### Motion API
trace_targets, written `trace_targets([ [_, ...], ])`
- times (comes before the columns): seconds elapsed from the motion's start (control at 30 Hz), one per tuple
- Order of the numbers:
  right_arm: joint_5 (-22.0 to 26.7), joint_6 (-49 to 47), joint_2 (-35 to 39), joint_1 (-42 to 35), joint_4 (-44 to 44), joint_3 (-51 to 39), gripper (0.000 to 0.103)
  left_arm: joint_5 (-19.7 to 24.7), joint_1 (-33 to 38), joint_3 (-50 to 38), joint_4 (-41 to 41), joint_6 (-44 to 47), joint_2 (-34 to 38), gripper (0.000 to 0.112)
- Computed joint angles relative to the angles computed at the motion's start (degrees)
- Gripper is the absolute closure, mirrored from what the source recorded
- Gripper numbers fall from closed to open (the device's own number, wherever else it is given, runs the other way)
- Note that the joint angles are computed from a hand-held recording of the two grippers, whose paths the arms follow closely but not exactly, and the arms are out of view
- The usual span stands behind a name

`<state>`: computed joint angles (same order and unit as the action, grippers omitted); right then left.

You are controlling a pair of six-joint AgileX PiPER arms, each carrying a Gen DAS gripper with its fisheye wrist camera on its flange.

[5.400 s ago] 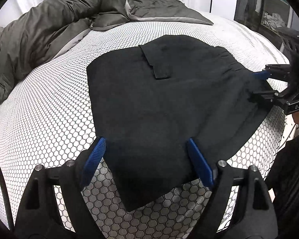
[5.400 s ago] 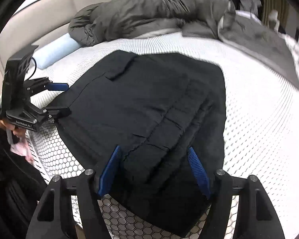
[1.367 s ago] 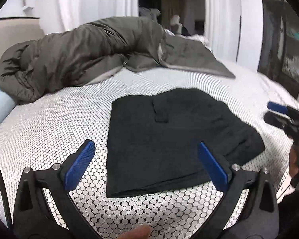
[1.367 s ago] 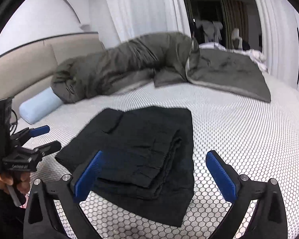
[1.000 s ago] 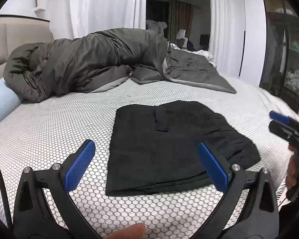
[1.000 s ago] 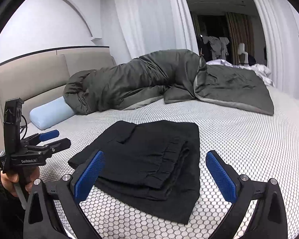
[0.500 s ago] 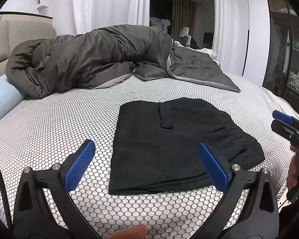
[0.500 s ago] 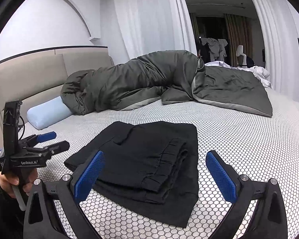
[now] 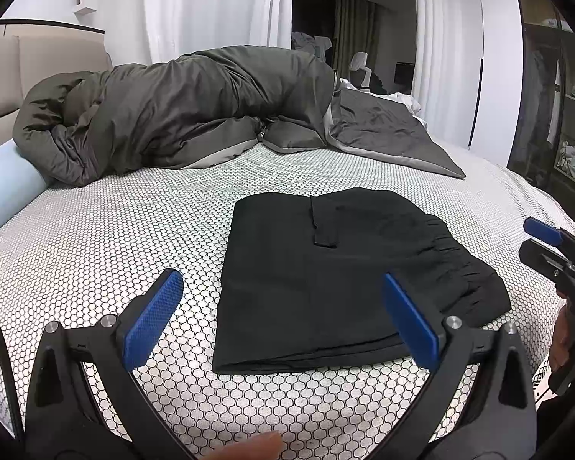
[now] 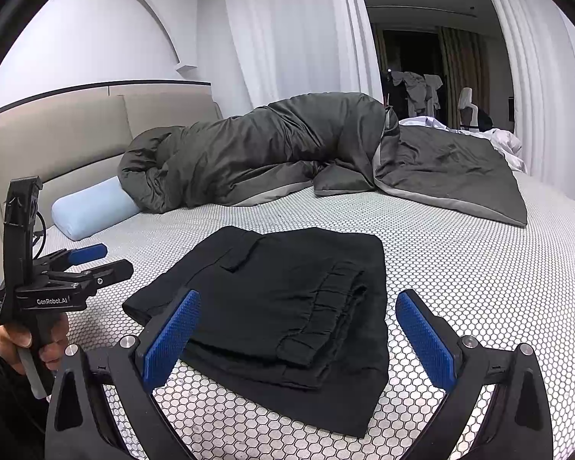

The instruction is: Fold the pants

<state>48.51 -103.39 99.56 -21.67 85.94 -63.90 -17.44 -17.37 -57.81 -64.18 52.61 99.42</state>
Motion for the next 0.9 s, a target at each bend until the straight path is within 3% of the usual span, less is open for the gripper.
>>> trace_targets([
  [0.73, -0.9, -0.1, -0.1, 0.4, -0.3, 0.3, 0.000, 1.0, 1.3, 0.2, 2.6, -1.7, -0.2, 0.010],
  [0.9, -0.3, -0.2, 0.3, -0.1, -0.7, 0.1, 0.000, -0.6, 0.2, 0.5, 1.3, -1.6, -0.1, 0.010],
])
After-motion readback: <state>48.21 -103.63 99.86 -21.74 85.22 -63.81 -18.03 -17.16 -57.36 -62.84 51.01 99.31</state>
